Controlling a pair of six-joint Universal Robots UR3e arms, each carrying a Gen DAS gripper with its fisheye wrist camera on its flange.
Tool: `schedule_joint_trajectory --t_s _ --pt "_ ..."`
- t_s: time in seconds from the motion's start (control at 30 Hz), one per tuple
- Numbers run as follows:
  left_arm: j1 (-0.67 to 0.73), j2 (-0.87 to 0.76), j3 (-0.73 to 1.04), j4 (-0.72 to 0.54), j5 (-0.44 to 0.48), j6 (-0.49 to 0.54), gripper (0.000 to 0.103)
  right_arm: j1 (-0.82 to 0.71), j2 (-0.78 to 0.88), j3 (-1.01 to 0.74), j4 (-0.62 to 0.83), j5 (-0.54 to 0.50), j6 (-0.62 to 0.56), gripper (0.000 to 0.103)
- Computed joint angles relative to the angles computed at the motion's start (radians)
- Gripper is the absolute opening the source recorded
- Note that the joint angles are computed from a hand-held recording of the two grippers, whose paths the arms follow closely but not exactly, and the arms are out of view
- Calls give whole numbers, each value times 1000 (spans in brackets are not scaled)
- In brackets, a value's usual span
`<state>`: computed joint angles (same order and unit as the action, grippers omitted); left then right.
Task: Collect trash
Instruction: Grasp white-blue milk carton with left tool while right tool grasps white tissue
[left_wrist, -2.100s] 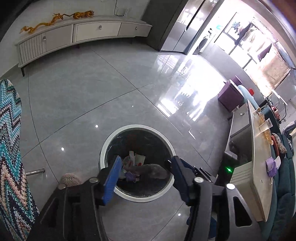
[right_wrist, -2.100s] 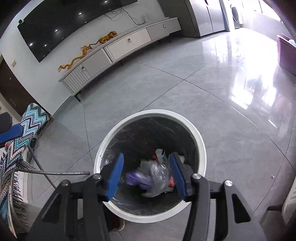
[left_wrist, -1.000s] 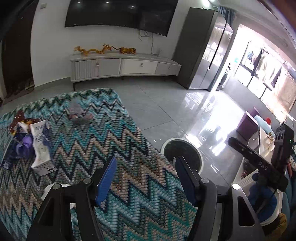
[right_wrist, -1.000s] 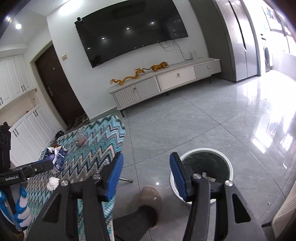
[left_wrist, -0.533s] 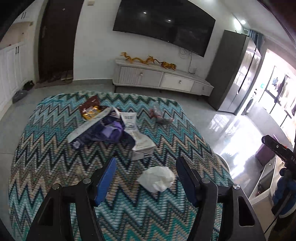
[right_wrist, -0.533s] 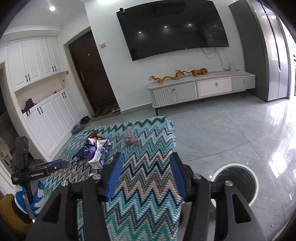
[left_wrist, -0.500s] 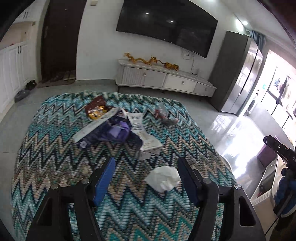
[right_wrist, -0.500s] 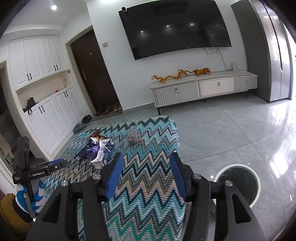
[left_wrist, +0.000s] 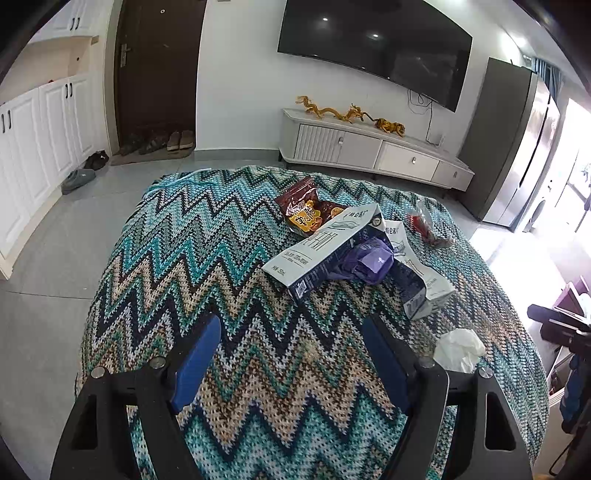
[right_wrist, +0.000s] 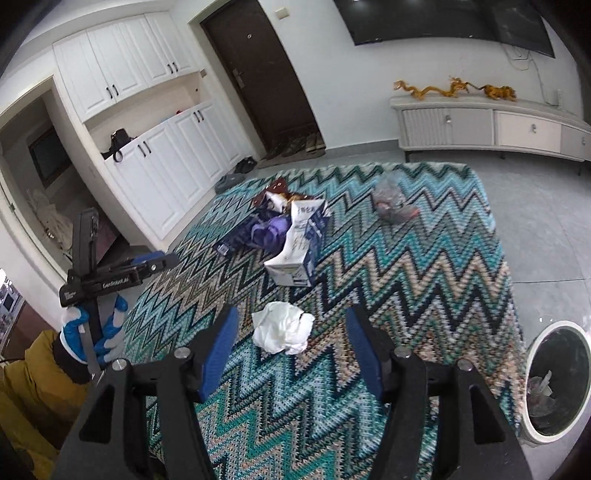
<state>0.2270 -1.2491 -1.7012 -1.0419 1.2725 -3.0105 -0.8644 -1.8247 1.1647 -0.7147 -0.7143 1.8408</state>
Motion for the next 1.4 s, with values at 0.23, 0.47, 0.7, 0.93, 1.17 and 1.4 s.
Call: schedule_joint_trajectory --t_s 0.23,0.47,0.7,0.93,1.17,1.4 --pt "-44 -240 131 82 -14 45 78 221 44 166 -285 -54 156 59" --pt "-72 -451 336 47 -55 122 78 347 107 240 -478 -98 249 59" --pt "-101 -533 362 56 -47 122 74 373 155 283 -554 -88 285 59" --pt "-104 -482 291 114 -49 113 53 352 155 291 -533 -58 272 58" --pt "-58 -338 143 135 -96 88 43 332 141 297 -563 -78 287 28" --pt "-10 -171 10 99 -123 61 38 293 66 323 -506 -90 217 18"
